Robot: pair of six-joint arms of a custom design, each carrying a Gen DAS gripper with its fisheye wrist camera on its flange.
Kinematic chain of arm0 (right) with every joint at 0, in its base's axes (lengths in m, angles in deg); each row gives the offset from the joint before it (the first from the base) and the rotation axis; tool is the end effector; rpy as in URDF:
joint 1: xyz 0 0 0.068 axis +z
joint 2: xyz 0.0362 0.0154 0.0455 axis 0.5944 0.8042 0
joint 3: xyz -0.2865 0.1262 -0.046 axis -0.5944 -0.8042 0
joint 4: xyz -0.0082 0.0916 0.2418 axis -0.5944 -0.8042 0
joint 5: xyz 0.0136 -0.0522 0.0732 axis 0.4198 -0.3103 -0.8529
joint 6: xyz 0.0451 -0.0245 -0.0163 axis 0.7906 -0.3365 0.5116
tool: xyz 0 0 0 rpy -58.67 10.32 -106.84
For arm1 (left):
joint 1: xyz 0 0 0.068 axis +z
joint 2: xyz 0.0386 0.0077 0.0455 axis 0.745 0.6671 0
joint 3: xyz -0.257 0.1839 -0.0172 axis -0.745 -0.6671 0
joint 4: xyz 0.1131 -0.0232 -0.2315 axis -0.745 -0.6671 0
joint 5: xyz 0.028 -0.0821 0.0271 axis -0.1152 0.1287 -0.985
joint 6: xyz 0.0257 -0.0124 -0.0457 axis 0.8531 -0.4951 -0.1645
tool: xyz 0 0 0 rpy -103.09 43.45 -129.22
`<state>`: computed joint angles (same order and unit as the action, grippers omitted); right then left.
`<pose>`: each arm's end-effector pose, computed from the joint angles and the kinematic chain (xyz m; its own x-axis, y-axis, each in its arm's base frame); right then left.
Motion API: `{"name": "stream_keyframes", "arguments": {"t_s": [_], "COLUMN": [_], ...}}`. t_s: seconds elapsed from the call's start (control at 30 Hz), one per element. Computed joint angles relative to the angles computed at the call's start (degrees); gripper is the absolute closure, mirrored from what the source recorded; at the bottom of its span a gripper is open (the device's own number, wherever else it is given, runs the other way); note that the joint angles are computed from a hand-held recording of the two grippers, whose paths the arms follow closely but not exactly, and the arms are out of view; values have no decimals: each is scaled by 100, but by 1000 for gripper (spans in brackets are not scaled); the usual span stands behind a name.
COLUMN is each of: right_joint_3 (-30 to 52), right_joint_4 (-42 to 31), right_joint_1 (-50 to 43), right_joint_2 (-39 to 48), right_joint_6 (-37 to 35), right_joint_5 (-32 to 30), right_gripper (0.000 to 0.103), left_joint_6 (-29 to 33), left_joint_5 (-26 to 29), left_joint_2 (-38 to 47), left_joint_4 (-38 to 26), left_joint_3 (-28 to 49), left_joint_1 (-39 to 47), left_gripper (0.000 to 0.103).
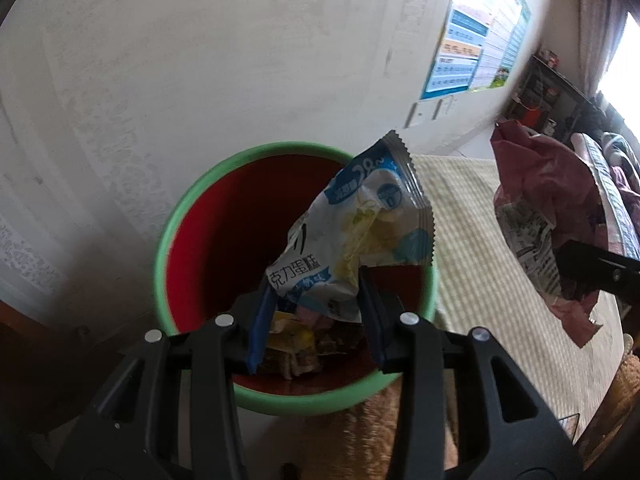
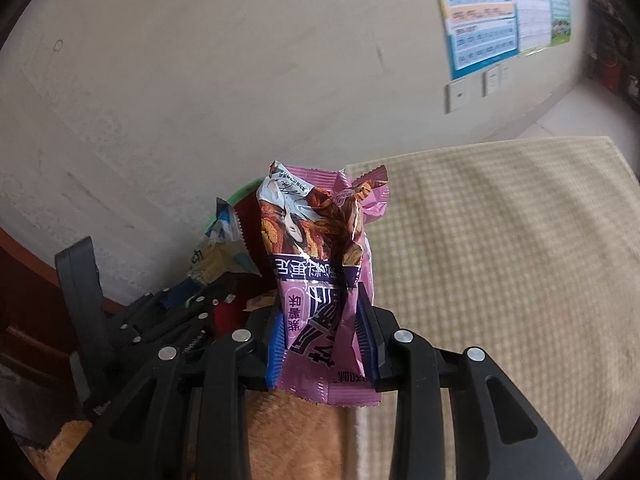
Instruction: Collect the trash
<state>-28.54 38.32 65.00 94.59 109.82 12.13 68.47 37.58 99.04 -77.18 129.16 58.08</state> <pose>0.2637 0.1429 0.2527 -0.8449 0.2539 -0.4708 0.0740 0.9272 0.3673 0.3039 0.0409 0.1770 -0.7717 0.1856 -0.6083 0.2959 0.9514 -0.0851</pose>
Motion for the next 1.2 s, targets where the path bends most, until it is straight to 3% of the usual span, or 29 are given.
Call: {"name": "stream_keyframes", "arguments": {"t_s": [0.13, 0.2, 0.3, 0.37, 0.5, 0.57, 0.7, 0.8, 0.87, 1.0, 1.13, 1.2], "right_joint_3": [258, 328, 263, 177, -169, -370, -792, -1169, -1377, -1609, -1639, -1673], "right_joint_4": [197, 337, 638, 780, 826, 699, 352, 164, -17, -398, -844, -1028], "right_joint_1": [-61, -89, -148, -169, -220, -202, -177, -232, -226, -310, 322, 1007], "right_joint_2": [330, 449, 458, 368, -113, -443, -1193, -1847, -2265, -2916, -3562, -3793], "right_joint_6": [-110, -121, -23, 5, -17, -34, -206, -233, -204, -173, -98, 76], "right_joint_5": [-361, -519, -733, -708, -335, 48, 934, 1426, 1762, 2405, 3807, 5087], "right_gripper": [69, 63, 56, 51, 51, 42, 37, 24, 17, 16, 7, 7], "left_joint_6": [-115, -204, -287, -323, -370, -430, -546, -634, -680, -737, -920, -1130], "left_joint_5": [-81, -163, -196, -187, -208, -134, -57, -112, -124, -250, -378, -467], "left_joint_2": [121, 174, 201, 166, 49, -100, -516, -875, -1106, -1592, -2052, -2265], "left_joint_4": [-5, 19, 71, 122, 155, 174, 259, 407, 524, 688, 810, 930], "left_joint_3": [181, 236, 248, 211, 151, 79, -147, -357, -489, -721, -826, -844], "left_joint_1": [95, 124, 162, 173, 64, -36, -361, -721, -942, -1513, -2011, -2262], "left_gripper": [65, 63, 44, 40, 30, 27, 16, 6, 6, 5, 5, 5]}}
